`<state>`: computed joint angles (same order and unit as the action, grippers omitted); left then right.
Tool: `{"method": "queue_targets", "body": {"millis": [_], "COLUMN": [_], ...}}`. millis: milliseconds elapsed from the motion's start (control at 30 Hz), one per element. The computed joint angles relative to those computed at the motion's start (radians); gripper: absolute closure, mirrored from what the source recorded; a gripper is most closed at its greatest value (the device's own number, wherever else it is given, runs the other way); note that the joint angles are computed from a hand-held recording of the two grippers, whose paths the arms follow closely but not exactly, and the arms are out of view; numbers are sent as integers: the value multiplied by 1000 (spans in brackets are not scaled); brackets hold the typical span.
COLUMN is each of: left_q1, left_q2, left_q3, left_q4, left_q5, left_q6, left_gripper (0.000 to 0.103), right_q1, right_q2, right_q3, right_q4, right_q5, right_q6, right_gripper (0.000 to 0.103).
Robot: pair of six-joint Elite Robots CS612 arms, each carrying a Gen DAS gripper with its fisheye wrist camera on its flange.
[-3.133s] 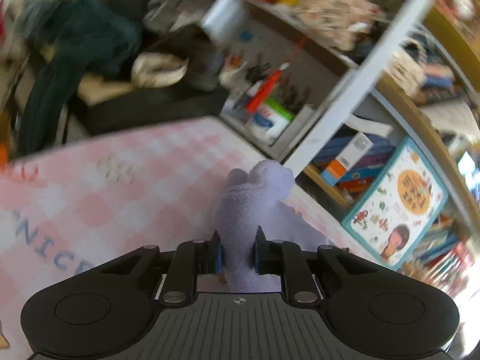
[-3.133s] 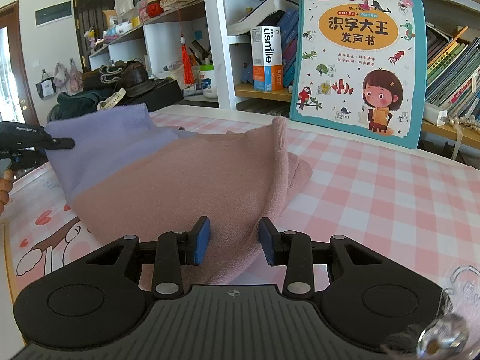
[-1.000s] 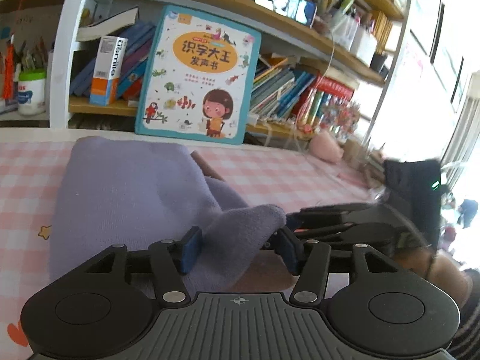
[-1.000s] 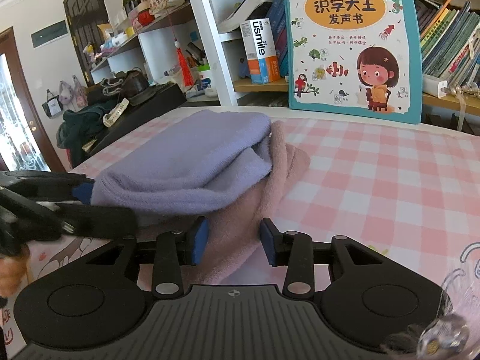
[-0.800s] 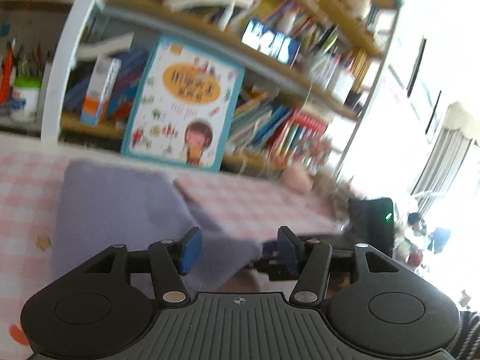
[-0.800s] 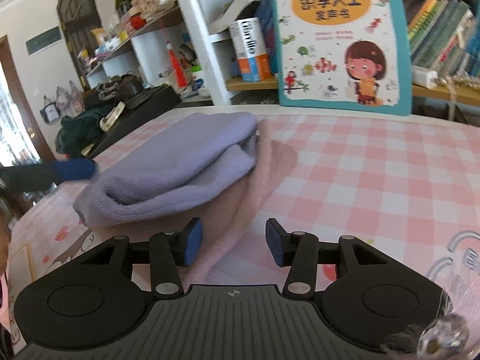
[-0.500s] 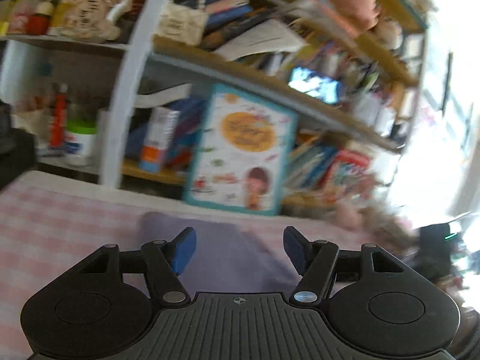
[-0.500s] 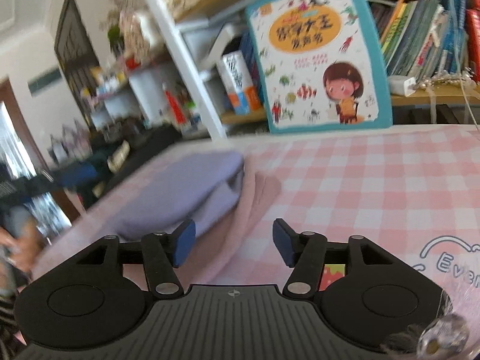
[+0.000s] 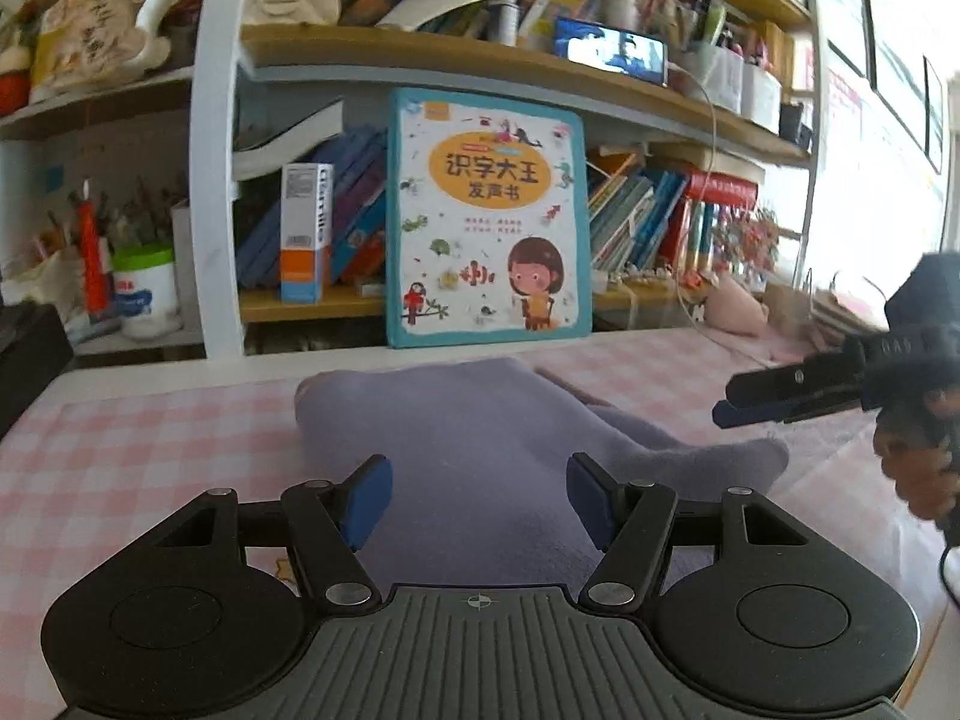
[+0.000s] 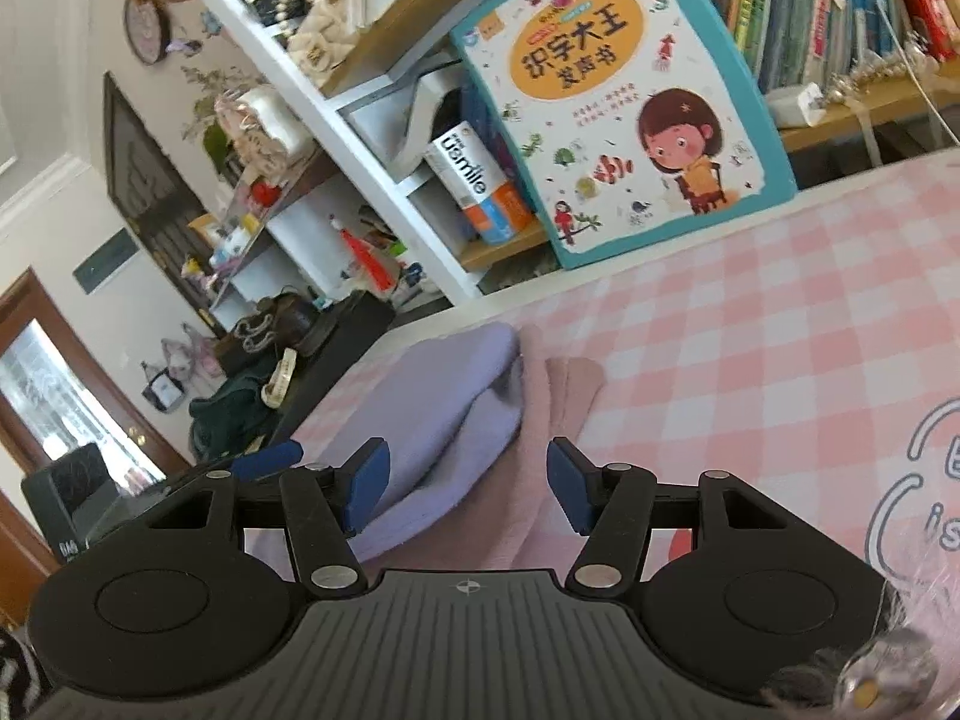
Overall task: Fold clothes
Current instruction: 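Move the right tool to the folded lavender edge and grasp it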
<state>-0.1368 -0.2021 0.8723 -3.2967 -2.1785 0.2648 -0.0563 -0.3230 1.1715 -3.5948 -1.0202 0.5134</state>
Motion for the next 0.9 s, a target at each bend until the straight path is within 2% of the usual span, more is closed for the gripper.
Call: {"method": "queue_targets", "body": {"millis": [133,200,333,400,467,600,767,833,900], "left_q1": [-5,-4,-3,-6,-6,-3,1,2,2], "left_q2": [12,18,9,5,7,19,38,41,42], "left_q3": [-16,-32,-26,-7,-2,-21,-42,-44,-49], "left_q4": [-66,-48,65,60,58,75,58,50,55], "left_q5": [34,15,-34,-23,-30,-57,-81,-84,-88], "left_q6": [-11,-2,104,168,196,188,181,184,180], "left_gripper": [38,38,38,38,38,37,35,34,33], "right_q1": [-4,-4,3,8,13,22,31,40,56], "right_q2": [12,17,23,26,28,48,96,108,96], "right_q3": [-15,-25,-45,-56,-67,-115,-230,-267,-263], "right_q4": [-25,-23,25,59,108,173,240,289,328], "right_q5": [36,55,86,104,109,106,85,58,-23], "right_q6": [63,77,75,70,62,76,111,80,-6], "right_gripper": [47,47,47,47,47,47,48,51,74]}}
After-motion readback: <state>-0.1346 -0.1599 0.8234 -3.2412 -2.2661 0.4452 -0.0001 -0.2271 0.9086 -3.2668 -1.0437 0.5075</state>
